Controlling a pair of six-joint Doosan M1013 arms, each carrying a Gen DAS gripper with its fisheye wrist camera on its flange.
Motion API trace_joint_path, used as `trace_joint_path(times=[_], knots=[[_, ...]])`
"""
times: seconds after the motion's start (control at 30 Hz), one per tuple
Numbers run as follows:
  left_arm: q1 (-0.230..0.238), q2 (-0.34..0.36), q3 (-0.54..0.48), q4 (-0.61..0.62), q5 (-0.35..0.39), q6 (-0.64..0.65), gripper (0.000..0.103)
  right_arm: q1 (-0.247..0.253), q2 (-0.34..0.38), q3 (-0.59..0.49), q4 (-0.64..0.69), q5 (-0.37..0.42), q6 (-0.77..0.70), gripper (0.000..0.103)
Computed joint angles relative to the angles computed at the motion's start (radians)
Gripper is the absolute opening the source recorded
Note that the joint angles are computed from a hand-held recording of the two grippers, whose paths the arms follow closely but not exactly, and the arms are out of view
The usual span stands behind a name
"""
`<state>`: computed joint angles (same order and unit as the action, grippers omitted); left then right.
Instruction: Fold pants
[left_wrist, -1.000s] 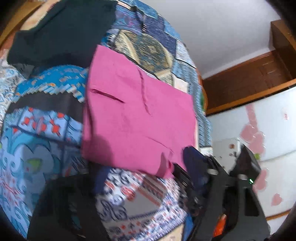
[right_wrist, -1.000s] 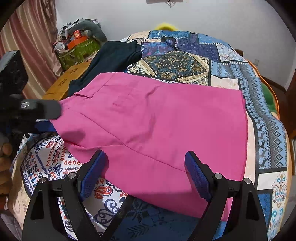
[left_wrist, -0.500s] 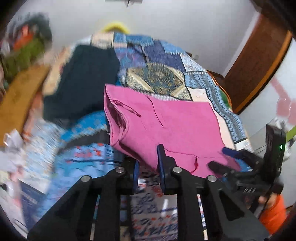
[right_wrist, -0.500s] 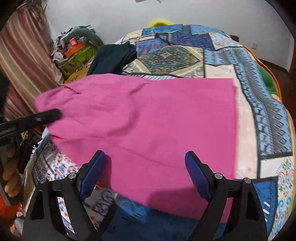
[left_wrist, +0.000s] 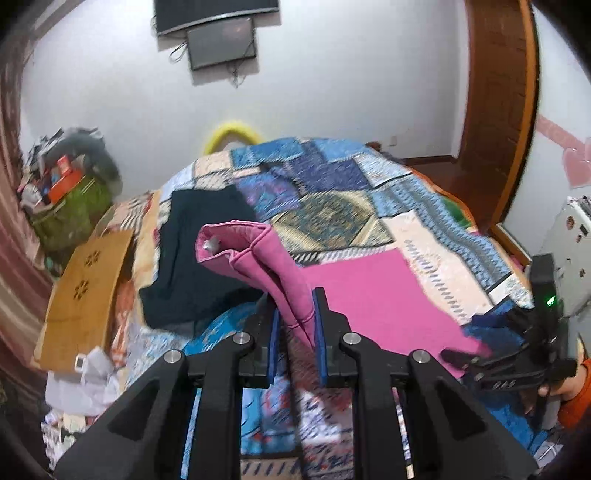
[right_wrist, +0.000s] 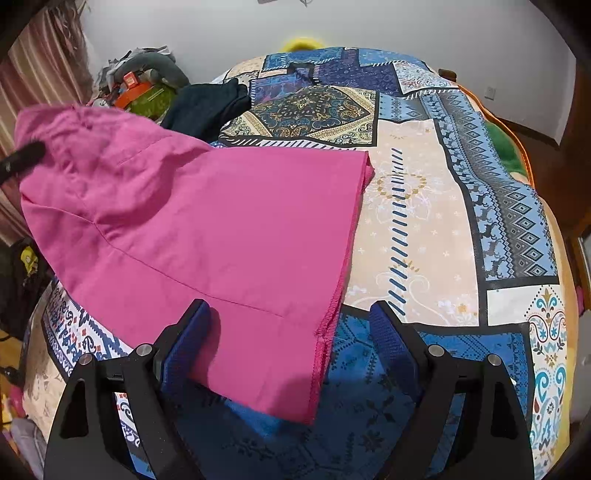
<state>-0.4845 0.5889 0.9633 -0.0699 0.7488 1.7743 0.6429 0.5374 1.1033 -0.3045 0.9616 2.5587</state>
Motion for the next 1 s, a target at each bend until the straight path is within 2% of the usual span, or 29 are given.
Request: trace_joint_path(times=[0.07,0.2,0.3,0.4,0.47,0.6,0.83,0.93,1.0], knots=[[-0.006,0.014,-0.033,-0.051,0.019,0.048,0.016,-0.001,-0.002,0.004,0.003,-0.004,0.003,0.086],[-0.011,0.059,-0.122,-0.169,0.106,0.132,0.015,-0.002,-0.004,0.009,0.006,-0.012,0.007,0.086],[-0.013,0.102,-0.202,-0.239,0.199,0.162,0.014,-0.004,-0.006,0.015,0.007,-0.023,0.015,0.086],[-0.012,0.162,-0.308,-0.31,0.325,0.163,0.014,-0.004,-0.008,0.021,0.009,-0.032,0.024,0.086],[-0.013,0.187,-0.347,-0.333,0.377,0.156,0.014,-0.004,-0.009,0.023,0.009,-0.034,0.025,0.086],[-0.024,0.235,-0.42,-0.349,0.468,0.146,0.014,-0.004,-0.009,0.022,0.01,-0.034,0.024,0.086],[-0.039,0.269,-0.457,-0.344,0.574,0.164,0.015,-0.005,-0.013,0.029,0.012,-0.04,0.03,0.086],[-0.041,0.287,-0.488,-0.348,0.642,0.164,0.018,-0.006,-0.014,0.03,0.013,-0.04,0.029,0.086],[-0.043,0.281,-0.475,-0.333,0.641,0.183,0.027,-0.006,-0.014,0.029,0.013,-0.04,0.029,0.086]])
